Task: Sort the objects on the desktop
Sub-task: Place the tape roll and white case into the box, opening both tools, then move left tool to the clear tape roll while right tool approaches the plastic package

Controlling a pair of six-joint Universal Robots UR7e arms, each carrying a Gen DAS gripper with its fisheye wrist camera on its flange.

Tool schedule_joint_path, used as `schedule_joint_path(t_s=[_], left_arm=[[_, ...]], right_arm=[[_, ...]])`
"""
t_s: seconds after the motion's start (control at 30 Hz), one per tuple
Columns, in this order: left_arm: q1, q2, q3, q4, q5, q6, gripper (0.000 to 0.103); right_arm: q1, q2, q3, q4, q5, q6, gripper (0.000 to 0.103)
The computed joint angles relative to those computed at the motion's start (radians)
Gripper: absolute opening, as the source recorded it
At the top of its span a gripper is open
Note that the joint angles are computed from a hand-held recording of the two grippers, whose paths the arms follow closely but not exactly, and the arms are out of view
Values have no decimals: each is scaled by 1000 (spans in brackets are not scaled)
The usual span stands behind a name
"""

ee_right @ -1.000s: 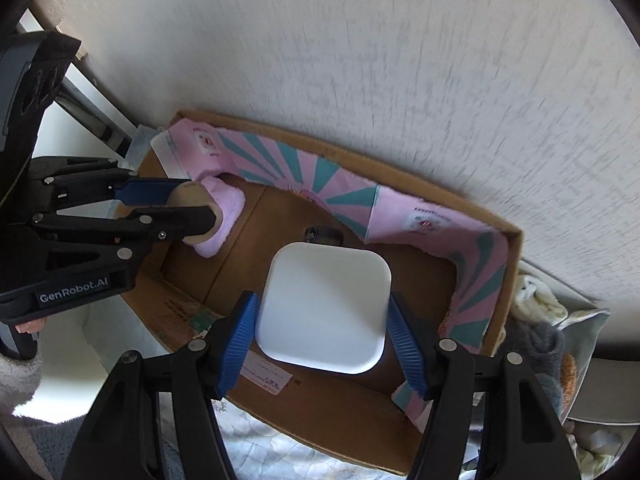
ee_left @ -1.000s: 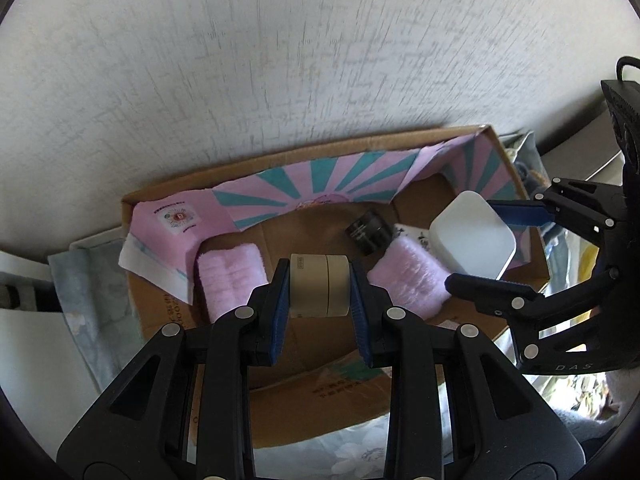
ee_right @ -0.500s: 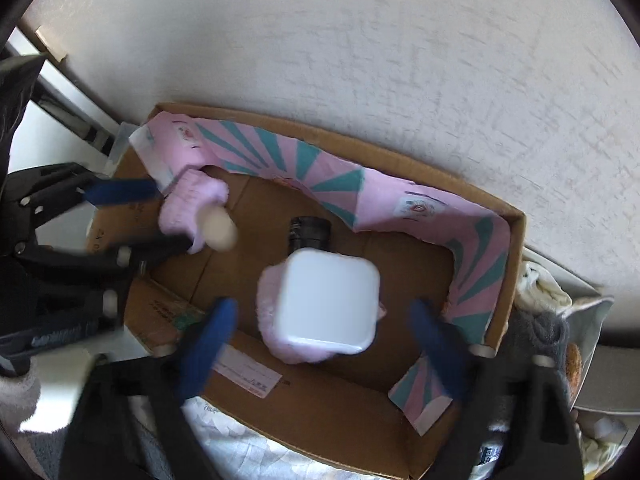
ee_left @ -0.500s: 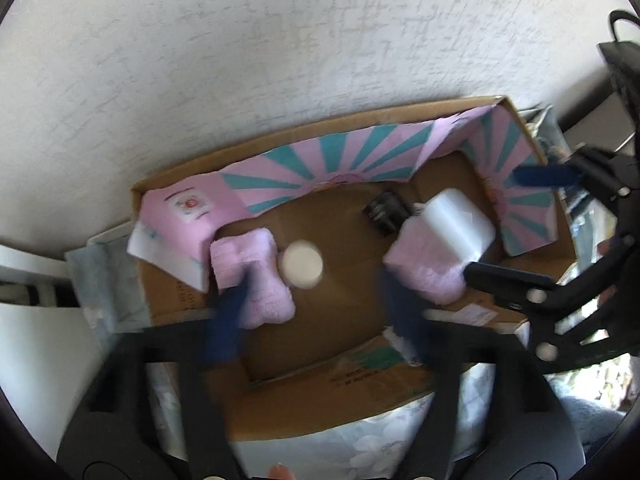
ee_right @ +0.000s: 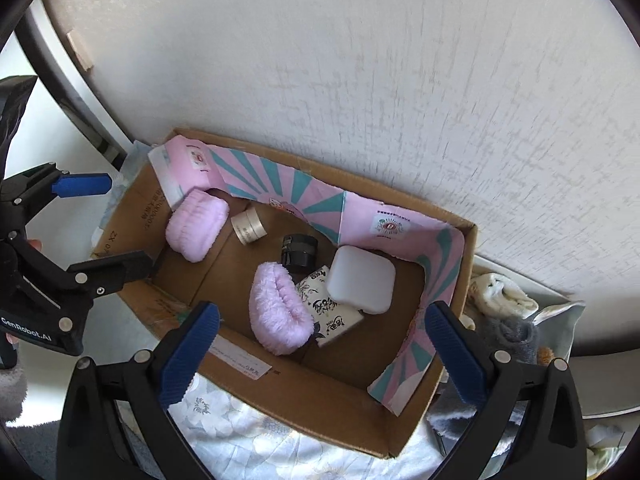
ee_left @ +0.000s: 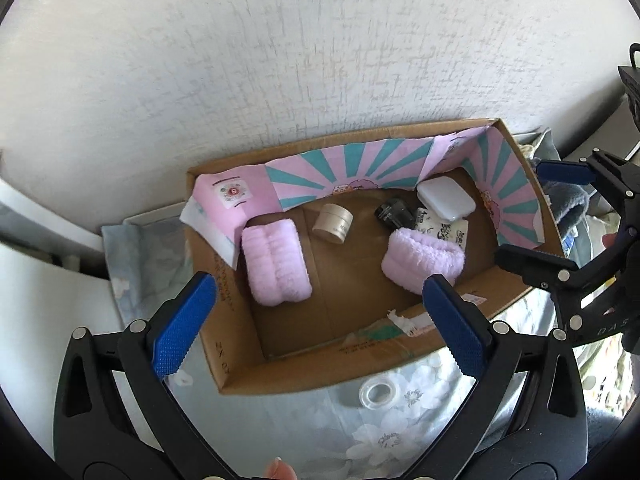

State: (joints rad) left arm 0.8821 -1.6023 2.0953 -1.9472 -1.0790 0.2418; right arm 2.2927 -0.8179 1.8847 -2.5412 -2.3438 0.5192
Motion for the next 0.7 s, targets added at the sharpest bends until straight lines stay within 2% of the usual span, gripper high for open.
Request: schedule_joint_path(t_s=[0.07,0.17,0.37,0.5,0.7], left_arm=[[-5,-24,6,1,-3,-6,103],[-13,-63,20,-8,-8,-21,103],[-35,-131,38,5,-3,-57,103],[-50,-175,47,32,-21,-93,102],[-101,-281,81,57,-14,-132,102]], right_arm=[[10,-10,0,15,-11,4,103],[20,-29,-24,152,-23,76,103],[66,-73,16,160,-91,114,103],[86,-114,43,185,-100,155,103],[139,-214,81,320,-145,276,103]])
